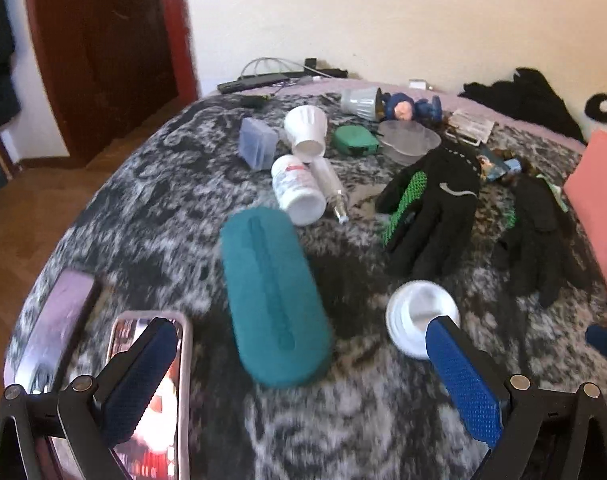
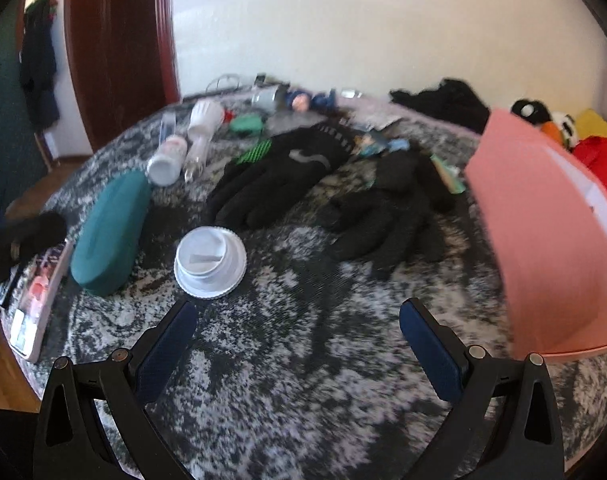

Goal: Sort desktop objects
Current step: 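Grasp the teal oval case with the left tool while the right tool grasps the white cap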

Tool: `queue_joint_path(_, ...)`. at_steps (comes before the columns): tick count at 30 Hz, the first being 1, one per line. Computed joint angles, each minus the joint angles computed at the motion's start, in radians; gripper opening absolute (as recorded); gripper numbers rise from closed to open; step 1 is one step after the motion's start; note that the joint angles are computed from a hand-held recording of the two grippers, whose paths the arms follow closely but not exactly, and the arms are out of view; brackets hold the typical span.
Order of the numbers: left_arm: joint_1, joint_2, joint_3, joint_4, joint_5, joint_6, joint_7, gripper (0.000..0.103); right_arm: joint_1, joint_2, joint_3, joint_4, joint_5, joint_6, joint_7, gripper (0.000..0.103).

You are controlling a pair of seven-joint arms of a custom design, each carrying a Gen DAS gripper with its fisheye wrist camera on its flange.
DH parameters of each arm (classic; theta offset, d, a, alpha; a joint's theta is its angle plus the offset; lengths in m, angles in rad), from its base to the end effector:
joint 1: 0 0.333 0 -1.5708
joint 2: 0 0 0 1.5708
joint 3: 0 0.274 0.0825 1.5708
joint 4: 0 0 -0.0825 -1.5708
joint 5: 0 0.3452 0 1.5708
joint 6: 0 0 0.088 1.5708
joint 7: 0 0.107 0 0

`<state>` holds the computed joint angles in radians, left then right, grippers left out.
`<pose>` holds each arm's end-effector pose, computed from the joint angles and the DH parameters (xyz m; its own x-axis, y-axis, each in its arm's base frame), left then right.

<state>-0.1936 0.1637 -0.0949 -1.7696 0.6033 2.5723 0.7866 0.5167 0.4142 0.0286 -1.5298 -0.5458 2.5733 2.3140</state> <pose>0.5844 -0.1795 0.5091 0.1104 -0.9932 -0.0381 -0.7169 -0.0531 -0.6951 0.5705 0.3525 0.4648 0.1550 -0.9876 0.0241 -0.7275 -0.1306 -0.6736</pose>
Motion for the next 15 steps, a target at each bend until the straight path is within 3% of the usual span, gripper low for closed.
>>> queue_joint_path(4,-0.005,0.120,0.012,0.158,-0.022,-0.064,0.075,0.103,-0.023,0.088,0.029,0.105,0.088,-0.045,-0.094,0.103)
queue_joint_path(10,-0.015,0.299,0.039,0.403,-0.163,-0.204,0.195,0.103,-0.024,0.193,0.033,0.250,0.180,-0.082,-0.185,0.103)
queue_joint_path(15,-0.009,0.388,0.037,0.522,-0.290,-0.309,0.286,0.103,-0.012,0.288,0.032,0.394,0.240,-0.131,-0.254,0.103)
